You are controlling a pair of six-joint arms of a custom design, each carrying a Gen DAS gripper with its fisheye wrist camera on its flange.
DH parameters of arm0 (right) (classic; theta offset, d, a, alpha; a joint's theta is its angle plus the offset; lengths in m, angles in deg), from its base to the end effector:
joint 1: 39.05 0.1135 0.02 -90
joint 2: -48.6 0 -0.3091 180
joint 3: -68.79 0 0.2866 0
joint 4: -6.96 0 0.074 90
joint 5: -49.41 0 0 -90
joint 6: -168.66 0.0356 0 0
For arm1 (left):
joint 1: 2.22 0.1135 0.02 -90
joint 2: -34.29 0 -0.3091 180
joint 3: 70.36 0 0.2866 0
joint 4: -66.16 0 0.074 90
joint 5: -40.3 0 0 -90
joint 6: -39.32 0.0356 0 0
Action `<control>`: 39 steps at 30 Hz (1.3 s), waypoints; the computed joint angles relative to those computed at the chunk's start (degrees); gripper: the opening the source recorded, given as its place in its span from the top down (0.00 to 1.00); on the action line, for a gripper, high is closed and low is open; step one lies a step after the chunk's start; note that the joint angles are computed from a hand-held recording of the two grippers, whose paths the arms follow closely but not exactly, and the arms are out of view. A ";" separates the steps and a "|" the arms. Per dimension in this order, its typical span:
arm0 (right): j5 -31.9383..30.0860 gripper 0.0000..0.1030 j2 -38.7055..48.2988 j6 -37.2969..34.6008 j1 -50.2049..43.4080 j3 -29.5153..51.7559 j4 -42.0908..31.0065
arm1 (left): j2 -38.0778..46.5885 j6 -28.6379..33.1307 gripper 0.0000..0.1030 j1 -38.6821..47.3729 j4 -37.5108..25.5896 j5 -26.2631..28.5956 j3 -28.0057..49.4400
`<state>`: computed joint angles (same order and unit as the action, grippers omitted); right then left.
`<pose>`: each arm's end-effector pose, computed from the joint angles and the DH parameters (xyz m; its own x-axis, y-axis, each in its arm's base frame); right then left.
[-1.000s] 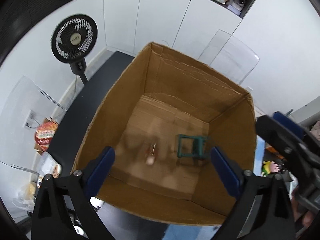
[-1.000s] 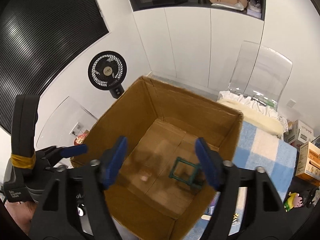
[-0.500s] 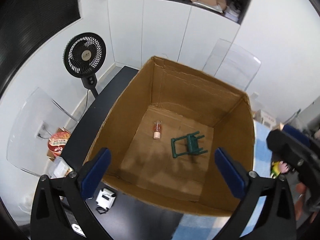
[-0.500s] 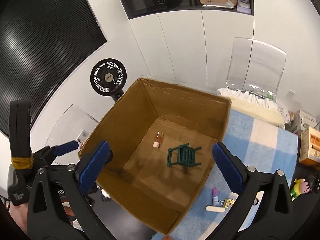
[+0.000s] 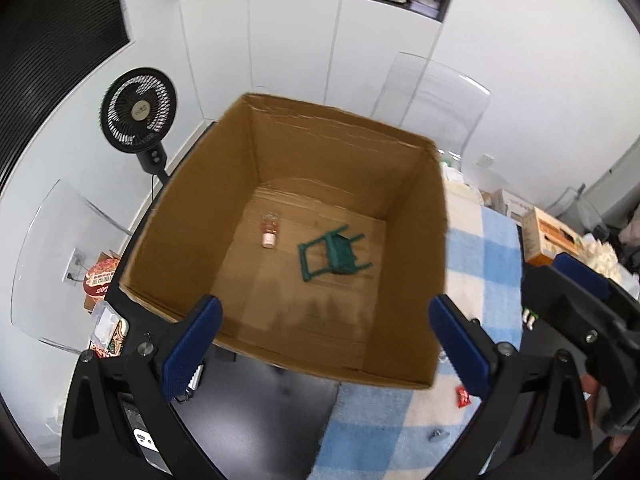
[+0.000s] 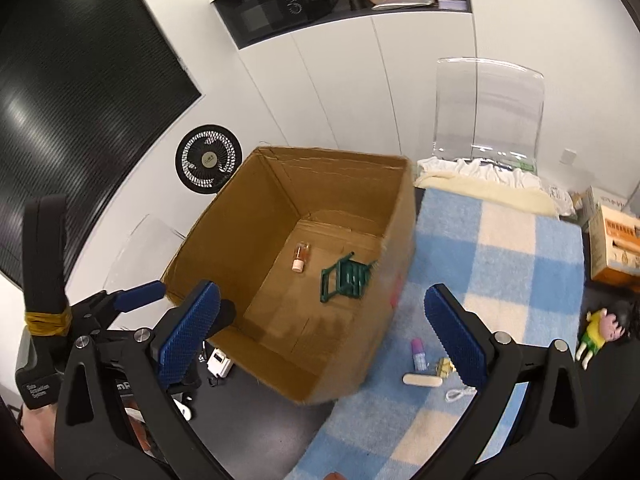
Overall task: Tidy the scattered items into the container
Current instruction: 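Withdraw both tools from the box back over the blanket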
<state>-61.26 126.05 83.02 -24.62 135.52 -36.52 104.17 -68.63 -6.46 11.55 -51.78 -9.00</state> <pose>0.2847 0.0862 0.2749 -0.8161 -0.1366 -0.5615 -0.3722 0.8676 0.3299 0.2461 -0.0169 0.2635 -0.8640 -0.2448 -0.4399 -0.2194 0.9696 -0.1085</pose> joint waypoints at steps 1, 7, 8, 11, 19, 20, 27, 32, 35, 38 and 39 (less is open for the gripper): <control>-0.59 0.00 -0.93 -0.23 -0.99 -0.69 -0.32 | 0.01 -1.04 0.00 -1.59 -0.51 -0.59 0.14; -3.66 0.00 -6.59 -5.13 -8.98 -3.90 -4.55 | -0.44 -4.96 0.00 -12.14 -2.01 -2.96 0.12; -4.17 0.00 -7.29 -6.46 -10.65 -4.27 -5.49 | -0.43 -5.96 0.00 -13.94 -2.11 -3.13 0.02; -5.49 0.00 -9.13 -10.46 -15.41 -5.32 -8.37 | -0.12 -9.02 0.00 -19.30 -2.27 -3.60 -0.10; -7.02 0.00 -12.77 -21.81 -28.60 -8.25 -16.39 | 2.01 -17.39 0.00 -32.17 -0.97 -5.08 -0.67; -7.17 0.00 -13.06 -22.93 -30.43 -8.52 -17.42 | 2.21 -18.38 0.00 -33.71 -0.86 -5.54 -0.74; -9.81 0.00 -16.07 -32.96 -42.69 -10.81 -23.81 | 4.00 -24.82 0.00 -42.80 -0.85 -7.63 -1.47; -10.06 0.00 -16.19 -39.69 -49.17 -12.17 -27.17 | 4.87 -27.63 0.00 -46.38 -0.62 -7.39 -2.58; -9.59 0.00 -16.07 -43.35 -52.34 -13.56 -28.27 | 5.07 -28.87 0.00 -47.74 0.11 -6.48 -3.75; -9.40 0.00 -15.63 -46.31 -55.22 -15.01 -29.34 | 5.31 -30.43 0.00 -49.07 1.20 -5.52 -5.48; -9.20 0.00 -15.57 -47.20 -55.93 -15.58 -29.47 | 5.25 -30.86 0.00 -49.36 1.63 -5.24 -6.14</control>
